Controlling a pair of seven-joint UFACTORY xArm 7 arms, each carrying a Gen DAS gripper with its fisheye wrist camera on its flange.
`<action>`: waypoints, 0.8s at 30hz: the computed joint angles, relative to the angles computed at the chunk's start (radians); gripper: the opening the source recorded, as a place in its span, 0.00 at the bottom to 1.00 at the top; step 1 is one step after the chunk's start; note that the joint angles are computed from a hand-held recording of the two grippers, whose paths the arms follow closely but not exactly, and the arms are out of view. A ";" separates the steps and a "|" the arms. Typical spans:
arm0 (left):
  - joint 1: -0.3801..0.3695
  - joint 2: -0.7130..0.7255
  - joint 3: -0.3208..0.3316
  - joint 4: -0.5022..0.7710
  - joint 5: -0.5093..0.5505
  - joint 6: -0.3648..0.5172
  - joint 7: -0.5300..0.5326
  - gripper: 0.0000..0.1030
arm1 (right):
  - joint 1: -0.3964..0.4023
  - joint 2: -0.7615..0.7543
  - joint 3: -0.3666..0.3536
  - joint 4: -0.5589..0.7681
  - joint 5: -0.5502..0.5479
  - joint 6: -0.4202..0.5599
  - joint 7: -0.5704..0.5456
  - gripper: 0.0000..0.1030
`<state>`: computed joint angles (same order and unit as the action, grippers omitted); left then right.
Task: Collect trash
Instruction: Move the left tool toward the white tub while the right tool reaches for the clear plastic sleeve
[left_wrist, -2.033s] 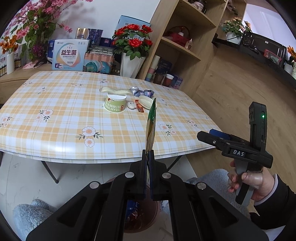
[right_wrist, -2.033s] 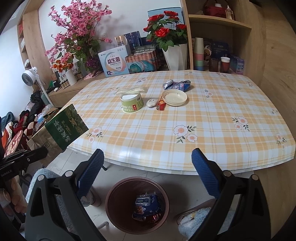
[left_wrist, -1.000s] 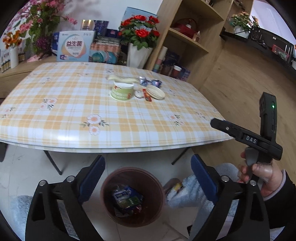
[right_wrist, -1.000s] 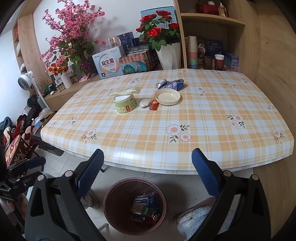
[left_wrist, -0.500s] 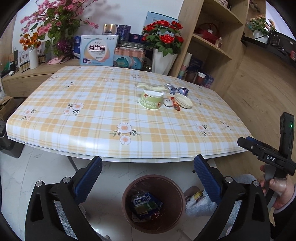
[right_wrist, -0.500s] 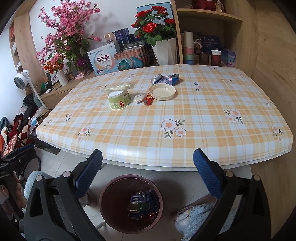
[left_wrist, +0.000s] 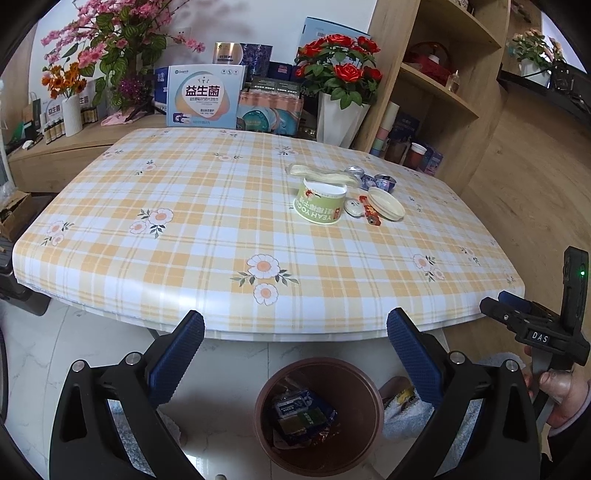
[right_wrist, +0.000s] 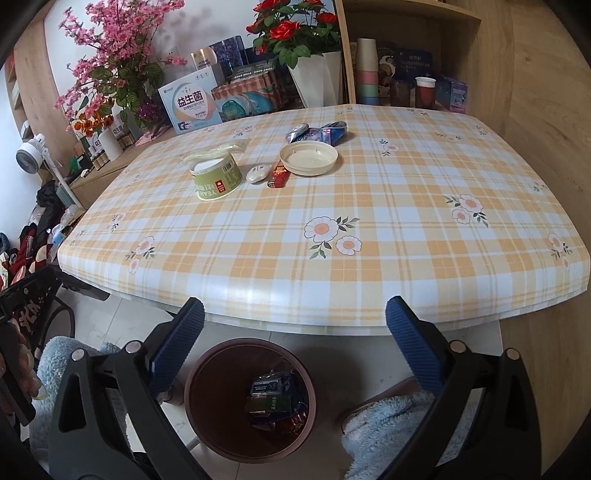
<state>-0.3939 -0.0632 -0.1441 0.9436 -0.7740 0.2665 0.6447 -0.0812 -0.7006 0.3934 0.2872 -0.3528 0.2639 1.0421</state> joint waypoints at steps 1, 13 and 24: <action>0.001 0.014 -0.001 0.011 0.005 -0.012 -0.003 0.94 | -0.010 0.016 0.000 0.011 -0.008 -0.001 -0.009 0.94; 0.105 0.257 -0.058 0.293 0.176 -0.023 -0.093 0.94 | -0.158 0.446 -0.036 0.337 -0.159 -0.177 -0.206 0.93; 0.186 0.520 -0.123 0.632 0.308 0.055 -0.176 0.94 | -0.055 0.996 -0.103 0.965 -0.121 -0.046 -0.630 0.86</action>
